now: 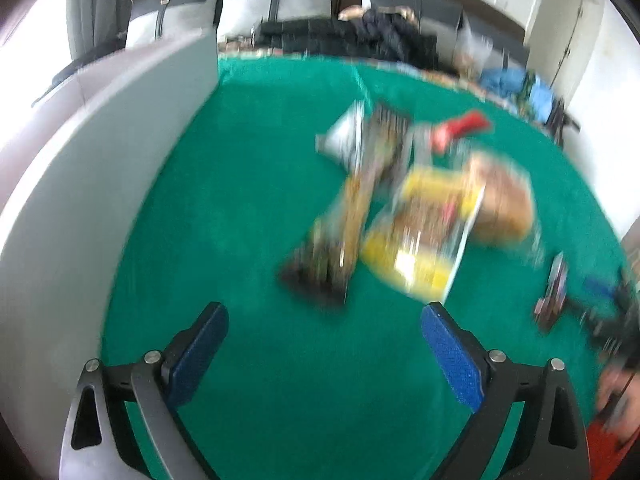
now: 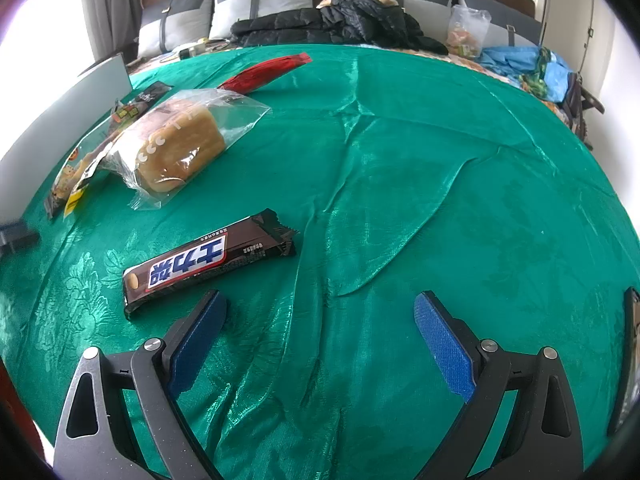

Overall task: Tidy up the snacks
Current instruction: 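Move the left tool back over the long Astavt candy stick, then grasp the long Astavt candy stick with the left tool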

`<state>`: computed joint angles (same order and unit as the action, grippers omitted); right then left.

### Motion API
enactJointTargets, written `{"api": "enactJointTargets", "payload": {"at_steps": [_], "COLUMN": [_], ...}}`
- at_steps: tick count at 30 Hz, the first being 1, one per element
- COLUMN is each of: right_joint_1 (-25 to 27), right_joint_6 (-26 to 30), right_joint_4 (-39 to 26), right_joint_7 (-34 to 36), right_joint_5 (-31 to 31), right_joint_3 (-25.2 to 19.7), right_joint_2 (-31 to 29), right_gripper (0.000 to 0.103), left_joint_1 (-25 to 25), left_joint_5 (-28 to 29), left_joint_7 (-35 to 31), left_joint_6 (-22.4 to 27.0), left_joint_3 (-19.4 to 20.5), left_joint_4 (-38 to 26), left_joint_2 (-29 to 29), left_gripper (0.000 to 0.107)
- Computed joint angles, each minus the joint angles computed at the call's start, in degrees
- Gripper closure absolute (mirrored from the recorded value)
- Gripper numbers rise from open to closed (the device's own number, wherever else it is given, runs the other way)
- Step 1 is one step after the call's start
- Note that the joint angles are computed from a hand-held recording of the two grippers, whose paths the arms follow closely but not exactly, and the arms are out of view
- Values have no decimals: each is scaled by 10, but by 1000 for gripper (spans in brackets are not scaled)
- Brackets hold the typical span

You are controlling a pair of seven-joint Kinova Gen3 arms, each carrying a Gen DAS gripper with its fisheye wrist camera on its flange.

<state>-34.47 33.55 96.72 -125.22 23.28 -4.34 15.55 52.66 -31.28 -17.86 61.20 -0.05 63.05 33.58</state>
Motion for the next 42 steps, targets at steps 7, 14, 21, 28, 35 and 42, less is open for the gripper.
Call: {"api": "enactJointTargets", "payload": {"at_steps": [7,14,21,28,35,42], "right_joint_1": [0,2,1,3,5,5], "right_joint_6": [0,-1,0,0,2,4], "right_joint_4": [0,1,0,1,0,0], "right_joint_7": [0,2,2,2,3,-1], "right_joint_5": [0,-2,-2,-2,-3,-1], "right_joint_3": [0,-1,0,0,-1,0], "right_joint_2": [0,0,0,-2,-3,-4], "right_gripper": [6,6,6,6,6,6], "left_joint_1": [-134,-33,-26,4,94,106], "left_joint_5": [28,80,8,19,57,57], "left_joint_7": [-150,-59,70,22,11,15], "left_joint_6": [61,11,12,68,56,34], "left_joint_3": [134,6,81,11,-128,-144], "left_joint_4": [-173,-52,83,16,15,35], "left_joint_2": [95,10,-53,11,28,23], "left_gripper": [90,100,42,13,4,4]}}
